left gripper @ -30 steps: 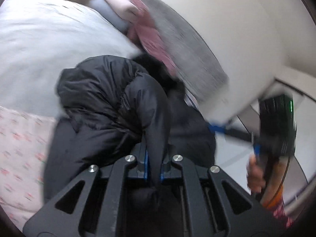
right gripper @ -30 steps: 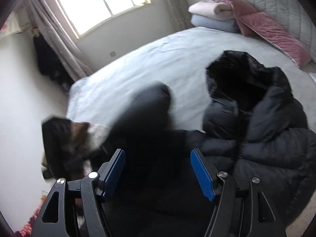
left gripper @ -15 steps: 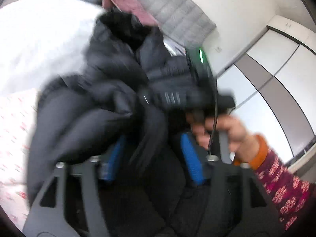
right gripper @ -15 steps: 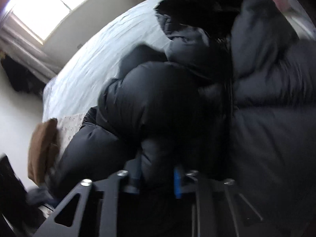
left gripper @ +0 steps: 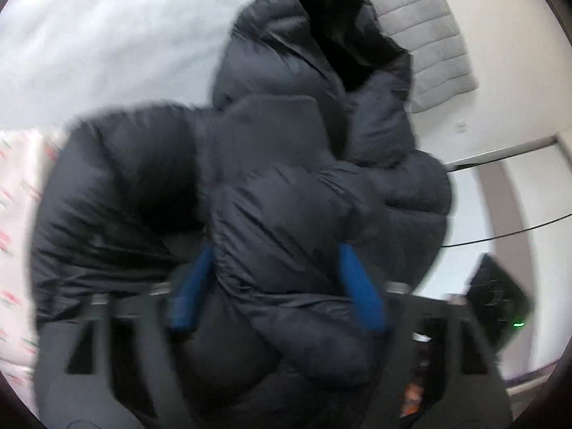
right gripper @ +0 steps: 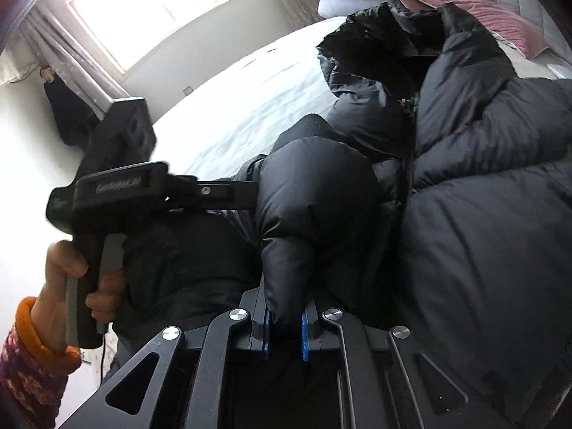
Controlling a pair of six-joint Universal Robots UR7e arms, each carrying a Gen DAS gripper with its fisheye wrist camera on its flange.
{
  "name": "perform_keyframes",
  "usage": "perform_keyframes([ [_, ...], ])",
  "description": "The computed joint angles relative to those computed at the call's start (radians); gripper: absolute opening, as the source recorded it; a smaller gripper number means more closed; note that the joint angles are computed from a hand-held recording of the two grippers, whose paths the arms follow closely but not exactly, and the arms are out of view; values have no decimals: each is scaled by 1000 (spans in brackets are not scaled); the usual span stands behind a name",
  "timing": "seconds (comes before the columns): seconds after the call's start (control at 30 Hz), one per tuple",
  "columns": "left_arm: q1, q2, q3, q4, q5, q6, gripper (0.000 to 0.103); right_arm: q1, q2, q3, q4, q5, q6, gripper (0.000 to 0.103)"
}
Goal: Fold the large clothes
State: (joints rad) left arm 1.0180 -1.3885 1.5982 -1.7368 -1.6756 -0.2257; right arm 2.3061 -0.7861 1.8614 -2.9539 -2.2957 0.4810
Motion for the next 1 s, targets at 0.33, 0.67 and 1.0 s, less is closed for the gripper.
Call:
perform_keyframes([
  [0.33, -198, -193, -54, -100, 393, 125, 5, 62, -163, 176, -204, -4, 2, 68],
  [0.67, -69, -289, -278, -252, 860, 278, 5, 57, -421, 418, -355, -223, 141, 70],
  [1.0, 281, -263, -238, -364, 1128, 257, 10, 1, -497, 513, -239, -272, 296, 70],
])
